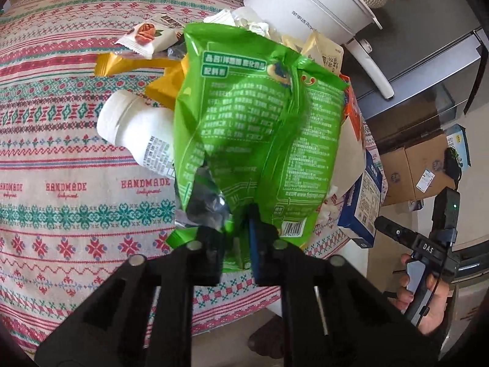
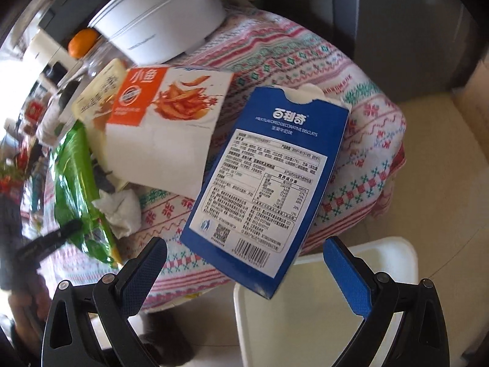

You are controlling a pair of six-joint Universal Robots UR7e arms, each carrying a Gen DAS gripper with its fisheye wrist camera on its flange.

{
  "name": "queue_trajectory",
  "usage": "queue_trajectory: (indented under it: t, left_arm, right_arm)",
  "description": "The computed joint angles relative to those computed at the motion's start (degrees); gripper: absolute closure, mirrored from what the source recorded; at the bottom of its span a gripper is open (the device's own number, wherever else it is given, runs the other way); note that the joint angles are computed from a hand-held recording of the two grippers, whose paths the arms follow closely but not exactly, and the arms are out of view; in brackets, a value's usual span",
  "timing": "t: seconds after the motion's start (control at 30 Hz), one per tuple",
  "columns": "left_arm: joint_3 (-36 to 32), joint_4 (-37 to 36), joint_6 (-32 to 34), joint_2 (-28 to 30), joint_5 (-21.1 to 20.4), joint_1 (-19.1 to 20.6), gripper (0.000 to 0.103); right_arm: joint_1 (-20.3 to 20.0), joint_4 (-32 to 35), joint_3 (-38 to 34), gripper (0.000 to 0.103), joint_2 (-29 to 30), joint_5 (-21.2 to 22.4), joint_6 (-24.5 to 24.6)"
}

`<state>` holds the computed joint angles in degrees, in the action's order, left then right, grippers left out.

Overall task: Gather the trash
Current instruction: 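Grasp the green snack bag with the left tool while the right tool grasps the blue biscuit box, then carry the green bag with the left tool while the right tool carries the blue box into the white bin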

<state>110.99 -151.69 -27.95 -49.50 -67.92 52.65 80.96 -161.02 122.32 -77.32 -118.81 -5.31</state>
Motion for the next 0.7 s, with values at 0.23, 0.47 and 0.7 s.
queue_trajectory:
  t: [0.23, 0.47, 0.7]
  left_arm:
    - [2.38, -1.0, 2.97, -3.09, 2.15, -2.04, 0.099]
    - [4.9, -2.54, 3.39, -6.3, 2.98, -3.88, 0.1]
    - [6.78, -4.44, 2.79, -7.9, 5.06, -5.59, 0.1]
  right_arm:
    - [-1.26, 1.22, -1.12, 0.001, 2.53, -0.71, 6.07]
    - [-5.99, 1.6, 1.48, 0.032, -0.45, 10.78, 14.86]
    - [-6.19, -3.46, 5.96, 0.068, -4.87, 16.4, 12.6]
